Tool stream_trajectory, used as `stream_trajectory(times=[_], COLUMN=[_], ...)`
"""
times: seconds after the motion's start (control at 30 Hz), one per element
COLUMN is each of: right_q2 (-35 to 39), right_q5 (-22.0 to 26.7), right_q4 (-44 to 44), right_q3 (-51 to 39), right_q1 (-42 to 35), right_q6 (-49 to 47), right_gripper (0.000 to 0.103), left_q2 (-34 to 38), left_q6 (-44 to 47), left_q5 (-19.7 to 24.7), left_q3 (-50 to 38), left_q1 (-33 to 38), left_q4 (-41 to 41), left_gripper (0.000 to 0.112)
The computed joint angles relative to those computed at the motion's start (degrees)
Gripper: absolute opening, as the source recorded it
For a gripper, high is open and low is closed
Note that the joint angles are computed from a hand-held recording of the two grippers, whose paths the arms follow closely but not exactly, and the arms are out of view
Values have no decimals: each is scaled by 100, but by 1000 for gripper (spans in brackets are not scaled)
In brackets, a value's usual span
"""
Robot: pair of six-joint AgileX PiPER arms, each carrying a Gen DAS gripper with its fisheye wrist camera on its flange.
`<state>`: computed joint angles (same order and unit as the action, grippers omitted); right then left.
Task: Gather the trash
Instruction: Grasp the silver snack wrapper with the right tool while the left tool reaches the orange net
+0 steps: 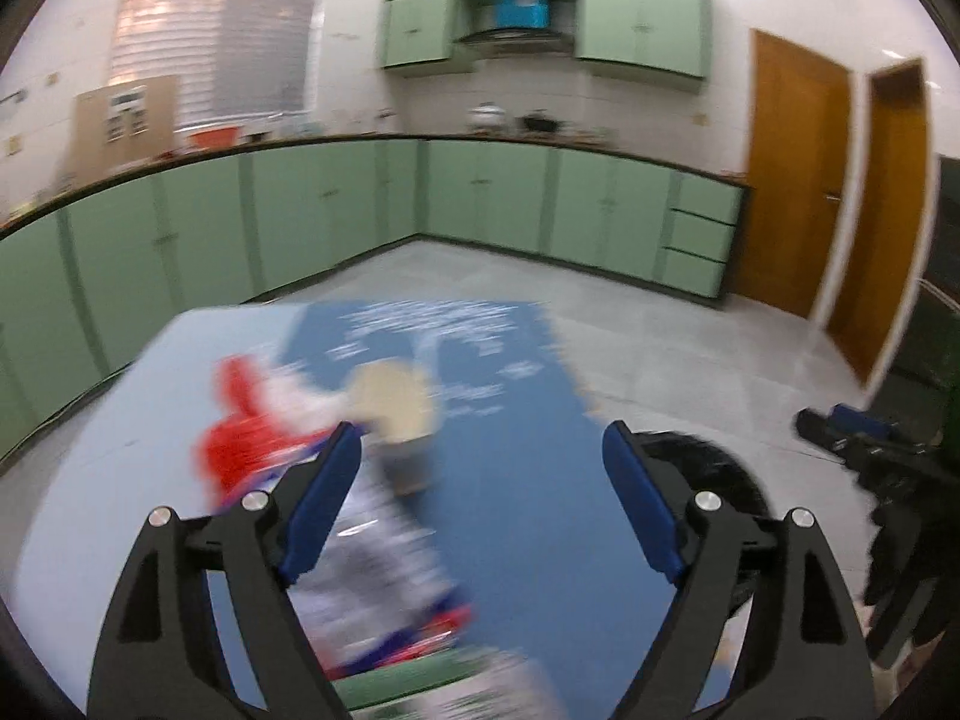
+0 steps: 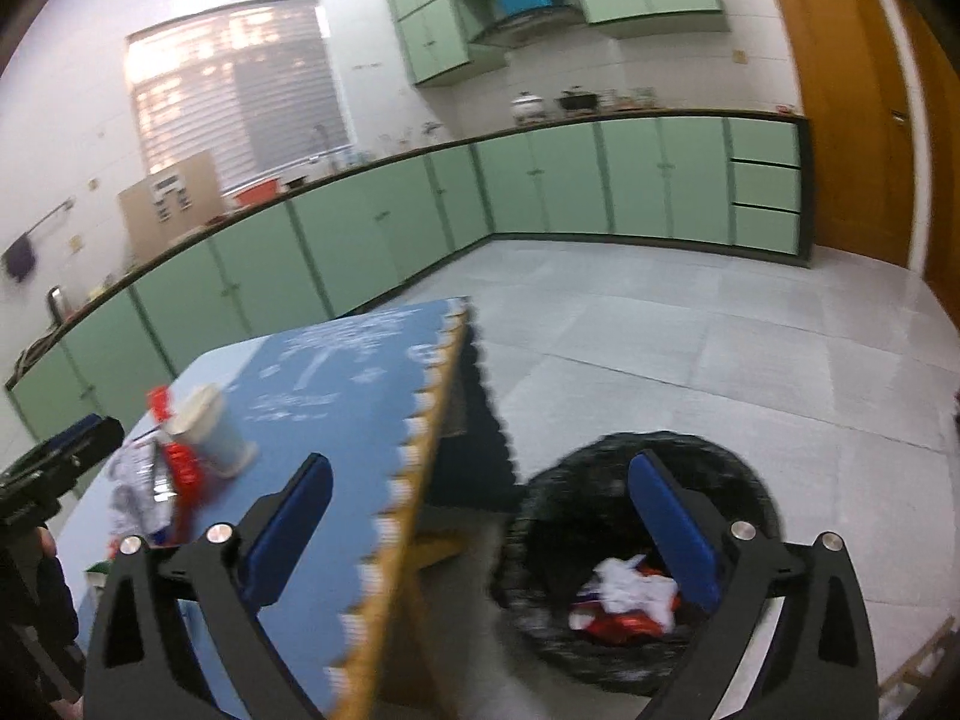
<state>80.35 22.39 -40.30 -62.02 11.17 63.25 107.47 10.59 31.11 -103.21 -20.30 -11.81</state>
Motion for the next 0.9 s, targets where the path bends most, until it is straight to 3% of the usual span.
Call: stream_trajectory(times=[0.2,0.4,0.53,0.7,0.8,0.9], right_q2=[907,2003,2566,3083,3326,3398], right_q5=[20,-116,-111,154,375,438], right_q4=[392,1826,2741,3526,4115,4953], right_q3=[-1036,-2320,-2907,-3519,-3861,-3961], right_q1=[920,1458,1627,1630,1537,1414], right_q6=[-429,-2152,-3119,-4022,-4603,-5376], right_gripper=[97,95,88,83,75,56], left_q2=[-475,-549,-456,-332,-291,-248], left_q6=[227,724,902,1011,1085,1277], left_q5=[-236,-319,-307,-162,-134,-128], left_q3=[800,1034,1004,852,830,846], left_q1=[773,1430,1653,1864,1929,2019], left_q4=[131,-293,-499,-709,-826,-1051], left_gripper=[80,80,80,80,80,80])
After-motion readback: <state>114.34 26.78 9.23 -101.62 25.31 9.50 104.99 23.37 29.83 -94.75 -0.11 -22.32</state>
